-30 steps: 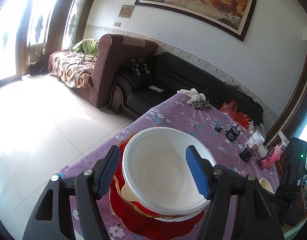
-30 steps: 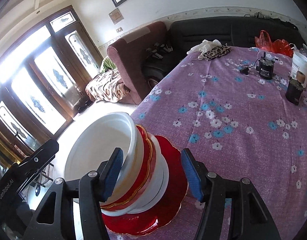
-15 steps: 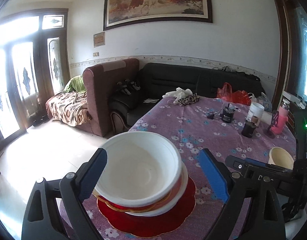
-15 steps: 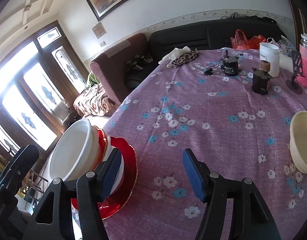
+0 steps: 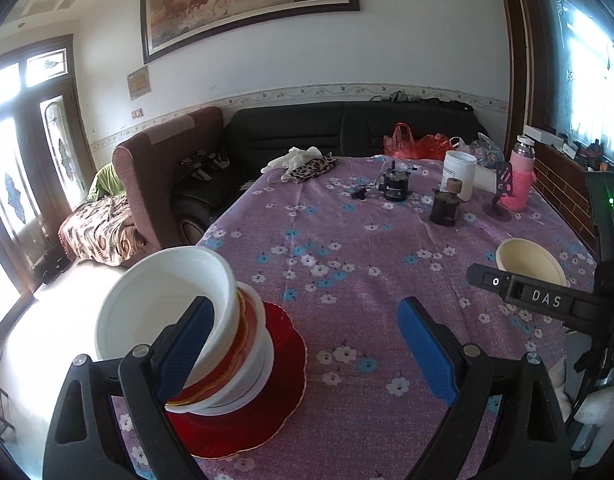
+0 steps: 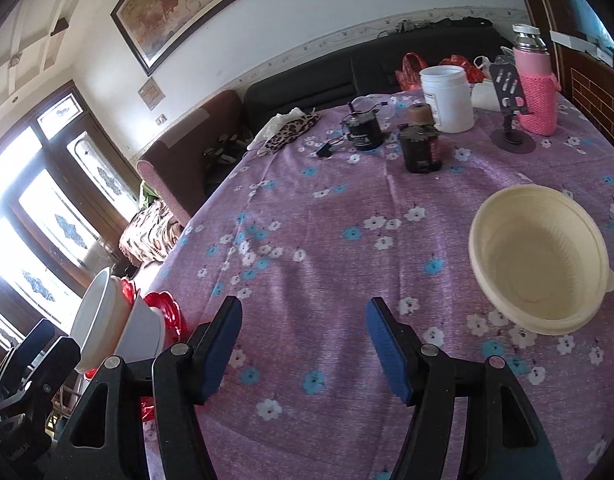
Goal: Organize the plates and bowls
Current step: 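Withdraw both grippers and move them toward the cream plastic bowl, then close both grippers on the rim of the cream plastic bowl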
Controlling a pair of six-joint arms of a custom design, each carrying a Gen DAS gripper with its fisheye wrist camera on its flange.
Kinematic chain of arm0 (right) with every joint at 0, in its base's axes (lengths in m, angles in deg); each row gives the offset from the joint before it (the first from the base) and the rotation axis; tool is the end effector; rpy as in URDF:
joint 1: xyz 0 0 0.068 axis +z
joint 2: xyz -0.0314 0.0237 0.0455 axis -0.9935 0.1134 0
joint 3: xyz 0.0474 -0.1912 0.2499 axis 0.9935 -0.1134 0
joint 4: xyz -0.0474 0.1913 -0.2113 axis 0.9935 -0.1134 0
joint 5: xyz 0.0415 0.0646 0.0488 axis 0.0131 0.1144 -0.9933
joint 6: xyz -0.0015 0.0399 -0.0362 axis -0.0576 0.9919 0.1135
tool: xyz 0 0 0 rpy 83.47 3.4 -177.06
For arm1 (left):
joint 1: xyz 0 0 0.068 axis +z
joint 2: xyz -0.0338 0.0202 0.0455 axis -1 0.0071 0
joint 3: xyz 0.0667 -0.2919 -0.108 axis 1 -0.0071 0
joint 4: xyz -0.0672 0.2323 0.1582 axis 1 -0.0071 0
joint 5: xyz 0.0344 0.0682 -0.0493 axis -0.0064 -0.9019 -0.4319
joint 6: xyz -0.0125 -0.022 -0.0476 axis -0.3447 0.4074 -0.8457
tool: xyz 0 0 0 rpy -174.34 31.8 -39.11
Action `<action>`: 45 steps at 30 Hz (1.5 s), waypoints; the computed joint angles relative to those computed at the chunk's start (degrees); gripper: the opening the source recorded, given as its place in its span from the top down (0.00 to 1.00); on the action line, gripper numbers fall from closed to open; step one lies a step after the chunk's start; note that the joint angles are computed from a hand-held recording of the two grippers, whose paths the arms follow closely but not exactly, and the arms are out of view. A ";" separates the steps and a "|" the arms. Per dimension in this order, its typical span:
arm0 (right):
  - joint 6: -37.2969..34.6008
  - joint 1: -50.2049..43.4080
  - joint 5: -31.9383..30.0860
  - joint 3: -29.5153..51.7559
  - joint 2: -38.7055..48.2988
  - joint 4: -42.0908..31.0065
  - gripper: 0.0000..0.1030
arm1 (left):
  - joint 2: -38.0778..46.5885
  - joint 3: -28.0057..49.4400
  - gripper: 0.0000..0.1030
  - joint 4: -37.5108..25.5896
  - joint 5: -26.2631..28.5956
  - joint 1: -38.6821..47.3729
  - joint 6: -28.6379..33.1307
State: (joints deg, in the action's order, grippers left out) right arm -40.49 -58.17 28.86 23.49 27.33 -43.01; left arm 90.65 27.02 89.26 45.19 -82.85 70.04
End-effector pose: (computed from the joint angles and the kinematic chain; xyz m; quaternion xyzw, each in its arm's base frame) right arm 0.2066 0.0849 0.1276 0.2384 0.8651 0.1242 0.4235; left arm 0.2429 0.0137 0.2021 0.2317 0.8547 -0.0711 0.4590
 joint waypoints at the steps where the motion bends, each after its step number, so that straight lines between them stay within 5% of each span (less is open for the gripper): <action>1: -0.20 -0.89 -0.15 -0.88 -1.18 -0.17 0.33 | -0.04 -0.16 0.10 -0.26 -0.27 -0.58 0.15; 15: -11.28 -33.69 -13.84 -11.62 -19.25 -2.23 0.28 | 1.34 -2.03 0.10 0.51 -11.03 -15.69 -2.43; 22: -17.36 -49.63 -17.59 -15.27 -6.75 14.13 0.28 | 11.87 3.90 0.10 -3.13 -10.13 -22.23 -6.03; 27: -19.93 -60.27 -26.49 -15.35 4.54 21.56 0.28 | 21.21 9.39 0.10 -4.61 -7.72 -26.99 -11.18; 34: -18.79 -62.25 -31.69 -13.32 14.67 24.61 0.28 | 32.83 19.47 0.10 -6.01 -5.82 -32.95 -18.70; 45: -17.51 -59.22 -28.11 -11.88 18.35 23.81 0.31 | 46.50 35.39 0.10 -12.59 -5.98 -40.52 -22.77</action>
